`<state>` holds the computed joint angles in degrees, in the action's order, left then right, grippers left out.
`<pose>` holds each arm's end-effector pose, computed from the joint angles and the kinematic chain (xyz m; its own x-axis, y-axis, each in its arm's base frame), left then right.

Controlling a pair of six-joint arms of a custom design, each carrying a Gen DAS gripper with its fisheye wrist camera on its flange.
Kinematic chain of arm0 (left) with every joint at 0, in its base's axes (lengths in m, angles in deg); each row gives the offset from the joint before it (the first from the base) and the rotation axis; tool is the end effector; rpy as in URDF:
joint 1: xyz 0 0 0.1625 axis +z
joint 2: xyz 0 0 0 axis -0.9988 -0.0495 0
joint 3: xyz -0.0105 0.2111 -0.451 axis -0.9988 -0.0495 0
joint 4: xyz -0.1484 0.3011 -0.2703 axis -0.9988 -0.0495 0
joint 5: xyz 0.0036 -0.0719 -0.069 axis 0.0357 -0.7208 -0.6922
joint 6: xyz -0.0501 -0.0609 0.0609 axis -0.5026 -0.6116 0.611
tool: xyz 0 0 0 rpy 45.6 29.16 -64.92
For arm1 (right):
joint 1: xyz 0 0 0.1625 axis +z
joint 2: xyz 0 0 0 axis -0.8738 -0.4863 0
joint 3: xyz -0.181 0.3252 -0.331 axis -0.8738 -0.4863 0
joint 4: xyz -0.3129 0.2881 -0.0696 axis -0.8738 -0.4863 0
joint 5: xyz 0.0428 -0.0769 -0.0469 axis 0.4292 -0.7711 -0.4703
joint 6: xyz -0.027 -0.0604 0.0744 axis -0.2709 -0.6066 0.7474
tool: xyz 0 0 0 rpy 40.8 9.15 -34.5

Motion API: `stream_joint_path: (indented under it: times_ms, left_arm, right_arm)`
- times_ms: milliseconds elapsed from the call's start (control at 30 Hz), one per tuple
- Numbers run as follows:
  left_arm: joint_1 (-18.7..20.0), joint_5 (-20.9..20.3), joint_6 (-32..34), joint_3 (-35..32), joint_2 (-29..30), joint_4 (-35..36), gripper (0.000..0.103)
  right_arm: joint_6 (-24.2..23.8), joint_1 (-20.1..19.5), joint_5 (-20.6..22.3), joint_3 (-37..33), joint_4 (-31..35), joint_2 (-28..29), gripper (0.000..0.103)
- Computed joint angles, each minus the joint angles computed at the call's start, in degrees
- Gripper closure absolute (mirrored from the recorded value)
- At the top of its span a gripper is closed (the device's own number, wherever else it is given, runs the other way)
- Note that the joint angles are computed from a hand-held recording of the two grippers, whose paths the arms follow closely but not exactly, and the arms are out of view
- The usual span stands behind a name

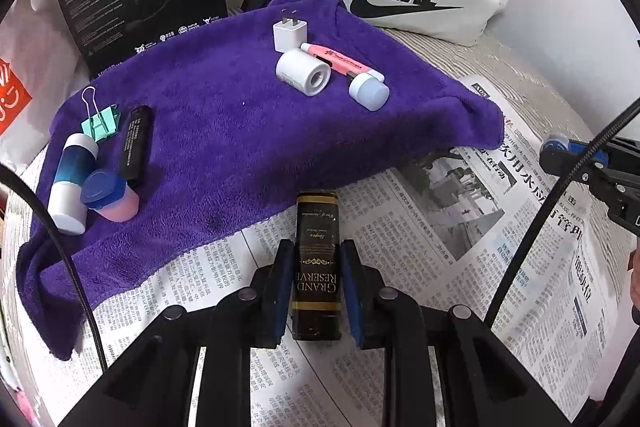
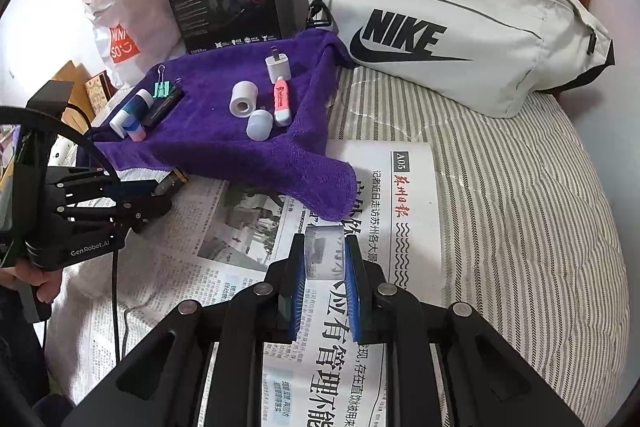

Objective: Organize rigid objects
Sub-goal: 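Carry the clear cup and gold-banded tube up onto the purple towel with both grippers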

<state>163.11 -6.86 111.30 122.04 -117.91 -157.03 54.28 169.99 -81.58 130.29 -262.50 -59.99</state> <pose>-0.0015 -0.7303 0.2109 -0.4868 0.7206 -0.4937 0.7997 0.5951 0.0800 0.2708 -0.6061 -0.0695 -0.7528 0.1942 0.6289 -0.3096 0.7387 -0.5987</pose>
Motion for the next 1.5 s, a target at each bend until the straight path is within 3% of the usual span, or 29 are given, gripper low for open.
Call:
stream_joint_path:
  times_ms: [300,767,1500]
  left_arm:
    - [0.7,-2.4,-1.7,-1.4,-2.0,3.3,0.081]
    - [1.3,-4.2,-2.5,-5.3,-4.0,5.9,0.081]
    - [2.6,-4.1,-5.1,-18.7,2.4,12.4,0.081]
  right_arm:
    - [-1.2,0.5,0.6,-1.5,1.9,0.3,0.085]
    - [-6.1,1.1,5.2,-8.1,7.2,1.6,0.085]
    - [-10.0,-0.1,8.8,-22.3,20.4,4.5,0.085]
